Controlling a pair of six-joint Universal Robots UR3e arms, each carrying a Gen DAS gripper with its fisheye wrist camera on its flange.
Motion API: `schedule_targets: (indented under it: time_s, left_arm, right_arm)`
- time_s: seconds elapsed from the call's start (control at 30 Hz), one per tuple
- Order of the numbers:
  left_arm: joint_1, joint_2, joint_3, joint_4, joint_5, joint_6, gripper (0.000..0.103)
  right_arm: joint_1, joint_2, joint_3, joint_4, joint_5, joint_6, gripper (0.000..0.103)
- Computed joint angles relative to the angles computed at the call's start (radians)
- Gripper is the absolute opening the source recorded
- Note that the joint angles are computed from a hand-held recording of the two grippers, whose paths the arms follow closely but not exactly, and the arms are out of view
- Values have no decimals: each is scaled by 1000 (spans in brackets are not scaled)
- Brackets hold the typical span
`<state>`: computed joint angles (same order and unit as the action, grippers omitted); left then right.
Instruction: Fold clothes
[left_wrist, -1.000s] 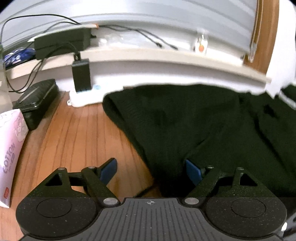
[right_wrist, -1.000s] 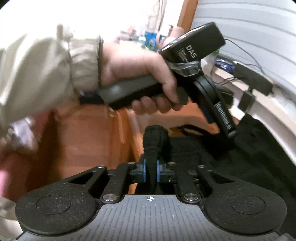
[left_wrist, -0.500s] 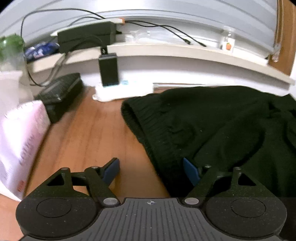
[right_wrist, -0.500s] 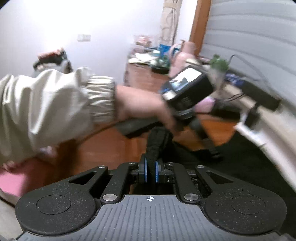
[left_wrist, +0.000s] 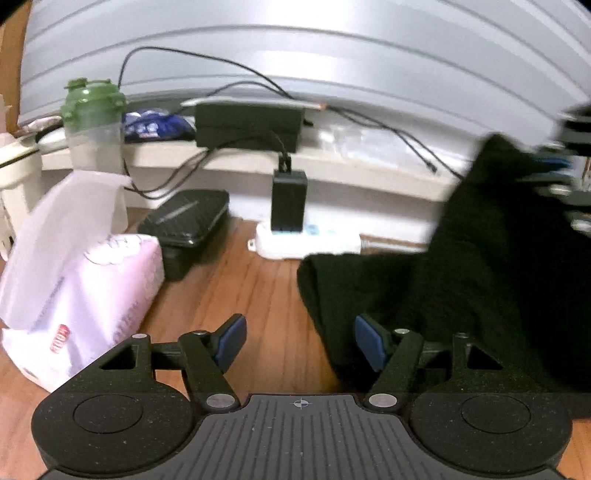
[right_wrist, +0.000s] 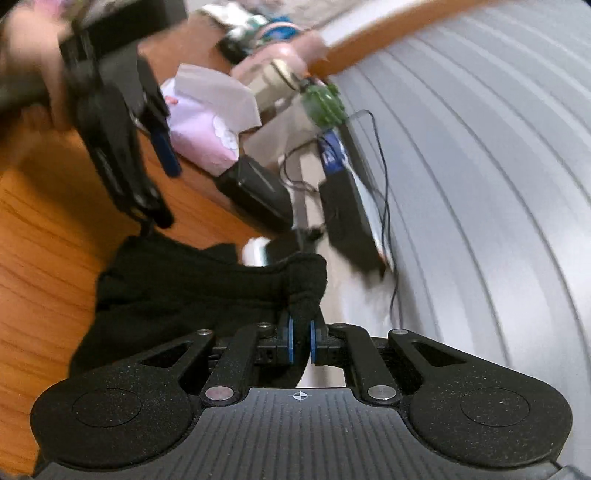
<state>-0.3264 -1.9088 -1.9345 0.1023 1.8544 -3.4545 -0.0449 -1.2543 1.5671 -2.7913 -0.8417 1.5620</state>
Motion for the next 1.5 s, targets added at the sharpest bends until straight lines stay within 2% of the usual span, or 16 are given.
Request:
schedule_targets:
  time_s: [0.03,0.2,0.3,0.33,0.37,0.47,0.57,0.73,0.9,1.03,1.13,1.23,1.43,1.5]
  left_arm:
    - [3,13,-15,15,-6,3,69]
    - [22,56,-94,87,-101,3,73]
    - [20,39,-94,90,-133,17,73]
    - [23,26,-93,97,-146,20,74]
    - [28,12,-91,108,-159,16,75]
    - [45,-28,-87,151,-207,1,76]
    - [42,-61,-61,163,-210,-10,76]
    - [10,-94,7,119,-170,12,77]
    - [-12,-147,77,73,-133,22,77]
    - [-7,-171,98,63,-134,13,77]
    - [-3,-176,110,58,-137,8,77]
    - [-3,-183,124,50,-135,5,78]
    - [-14,-201,158,20,-112,16,78]
    - [-16,-205,159,25,-107,14,78]
  right_arm:
    - [22,51,-57,-11,-10,-11,9]
    - [138,306,-302,31,-93,98,13]
    - [166,376,-317,-38,-166,172,32]
    - [159,380,-305,-61,-165,205,47]
    - [139,367,-296,-54,-143,238,56]
    - [58,295,-283,51,-62,324,56]
    - [-55,185,-236,197,30,322,56]
    - [-266,-4,-94,370,99,221,56]
    - [-517,-177,-40,640,161,-6,56]
    - [-674,-250,-22,843,180,-187,56]
    - [-729,-282,46,878,166,-267,56]
    - [-754,-328,170,792,145,-314,56]
    - [-805,-384,211,1003,134,-437,54]
    - [-805,-381,202,1103,118,-490,43]
